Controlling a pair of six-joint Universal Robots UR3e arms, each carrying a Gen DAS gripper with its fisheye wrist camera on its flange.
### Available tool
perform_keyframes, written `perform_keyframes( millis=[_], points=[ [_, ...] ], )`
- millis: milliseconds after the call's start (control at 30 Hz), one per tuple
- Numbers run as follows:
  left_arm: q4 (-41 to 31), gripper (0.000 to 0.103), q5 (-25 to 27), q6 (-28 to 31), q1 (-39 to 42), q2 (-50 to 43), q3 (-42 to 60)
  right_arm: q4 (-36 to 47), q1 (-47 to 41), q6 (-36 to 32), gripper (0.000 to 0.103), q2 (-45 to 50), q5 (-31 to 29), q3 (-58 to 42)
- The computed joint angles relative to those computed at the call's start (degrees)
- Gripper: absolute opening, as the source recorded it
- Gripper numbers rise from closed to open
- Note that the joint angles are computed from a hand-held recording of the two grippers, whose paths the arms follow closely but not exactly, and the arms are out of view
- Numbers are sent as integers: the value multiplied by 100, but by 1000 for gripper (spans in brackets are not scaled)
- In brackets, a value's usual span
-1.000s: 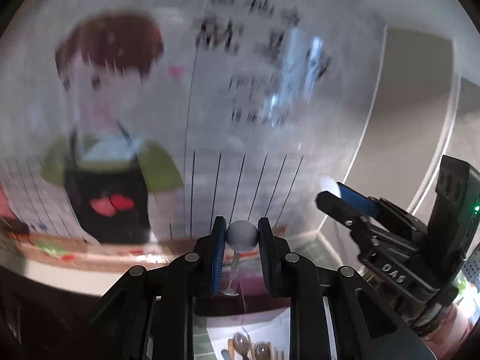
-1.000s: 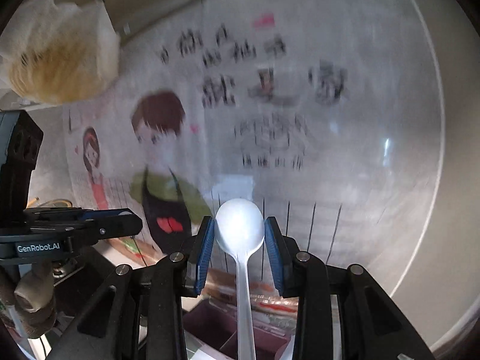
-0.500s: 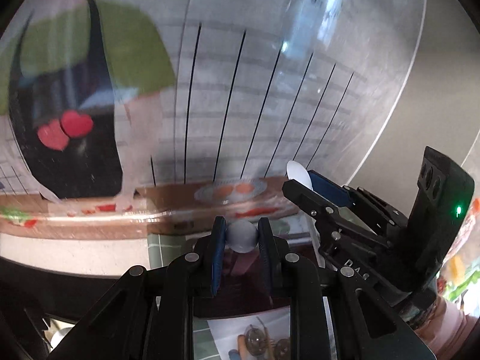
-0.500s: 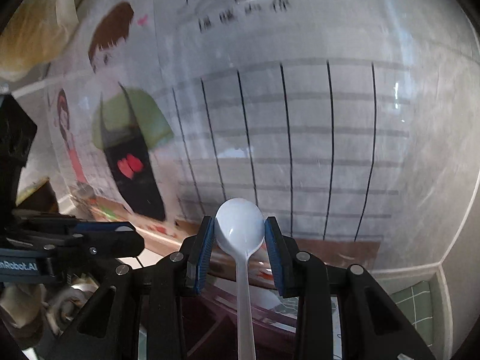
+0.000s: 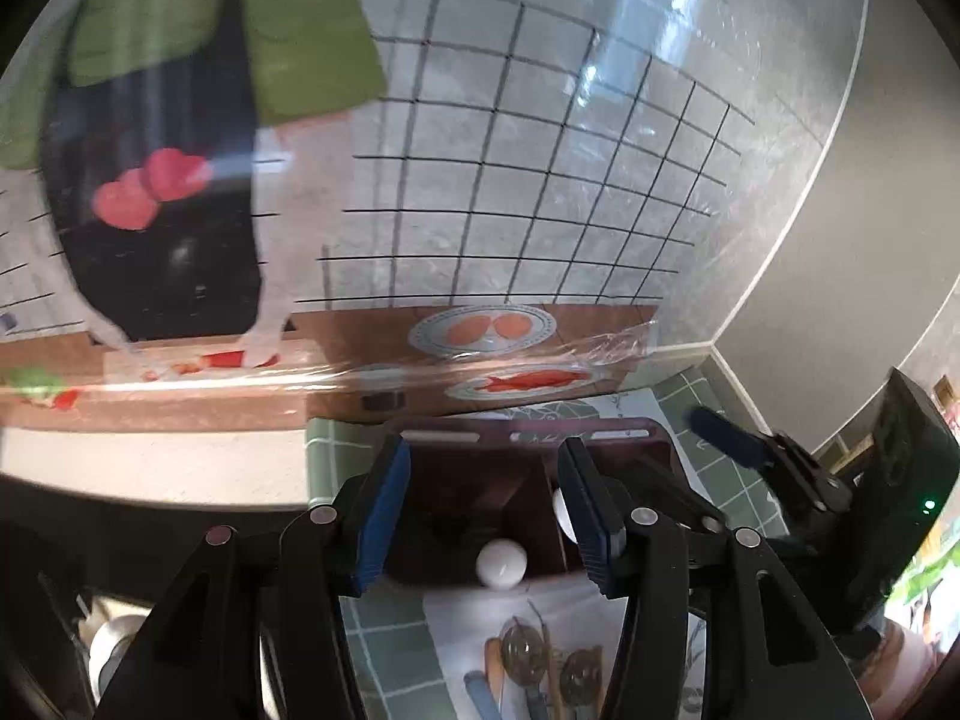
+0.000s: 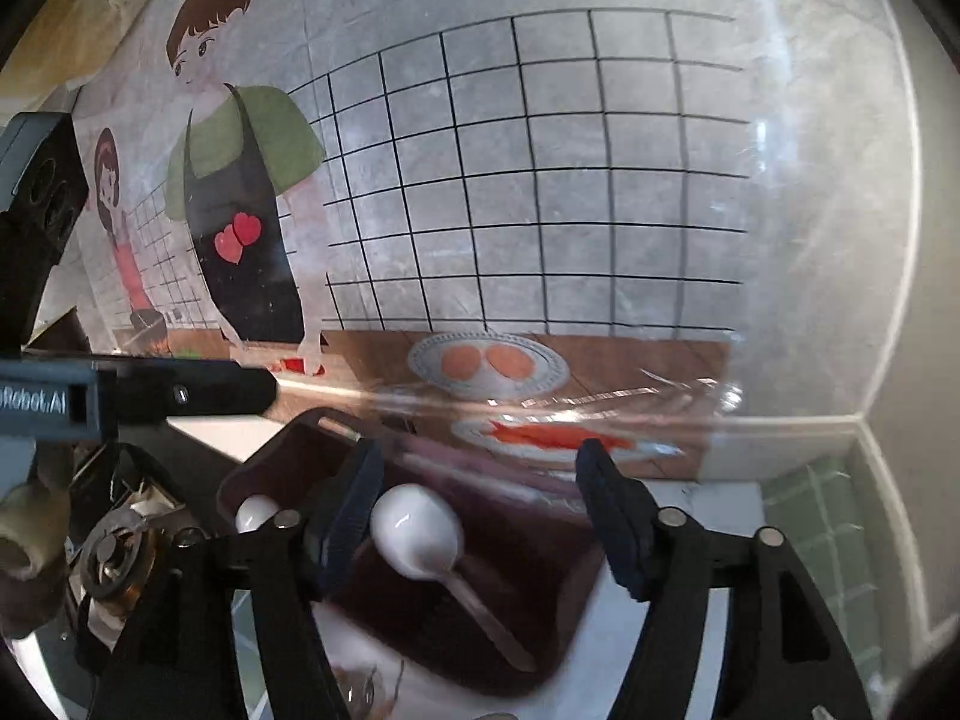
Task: Organize utensils
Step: 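Lift both spoons and drop them into the purple caddy, opening both tools, then grasp a wooden chopstick with the right tool while the left tool grasps the blue spoon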
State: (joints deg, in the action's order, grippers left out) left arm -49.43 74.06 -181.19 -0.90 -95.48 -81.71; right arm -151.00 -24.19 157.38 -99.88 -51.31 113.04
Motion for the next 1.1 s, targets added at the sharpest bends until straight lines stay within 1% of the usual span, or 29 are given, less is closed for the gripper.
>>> perform_keyframes(
  millis=[67,100,267,300,333,433,533,600,733,867,900,967,1033,1067,1100],
  points=[
    [-69,58,58,-83,61,352,-304,684,-276,-297,79,-547,79,122],
    [-109,59,69,-105,85,491,-427,966,-394,-436,84,-782,123,189],
    [-322,60,287,-158,103,1501,-1415,2622,-855,-1283,93,-2157,47,391],
    [-364,61,350,-164,89,1745,-1645,2989,-969,-1459,99,-2435,25,405],
    [-386,64,382,-156,85,1966,-1865,3399,-1068,-1614,103,-2730,-13,404],
    [-508,68,397,-85,97,2630,-2484,4249,-1258,-1942,103,-3336,-107,396],
    [-650,69,373,-21,102,3201,-2983,4597,-1059,-1954,103,-3680,-638,454],
    [-843,70,281,27,178,3584,-3252,4577,-799,-1846,103,-3790,-1049,578],
    [-1259,71,97,158,411,4337,-3731,4829,-278,-1779,103,-3889,-1714,831],
    [-1566,71,160,248,458,4931,-4082,5218,-172,-1588,102,-4135,-1887,1204],
    [-1668,71,137,289,510,5080,-4161,5221,-117,-1471,100,-4157,-1923,1283],
    [-1931,71,84,351,629,5446,-4346,5145,41,-1152,89,-4155,-2053,1501],
    [-2097,71,87,357,680,5740,-4525,4936,253,-887,67,-3968,-2187,1659],
    [-2153,71,111,341,669,5896,-4633,4828,366,-737,63,-3837,-2244,1708],
    [-2187,71,124,317,643,6021,-4723,4817,388,-673,56,-3804,-2250,1747]
  ],
)
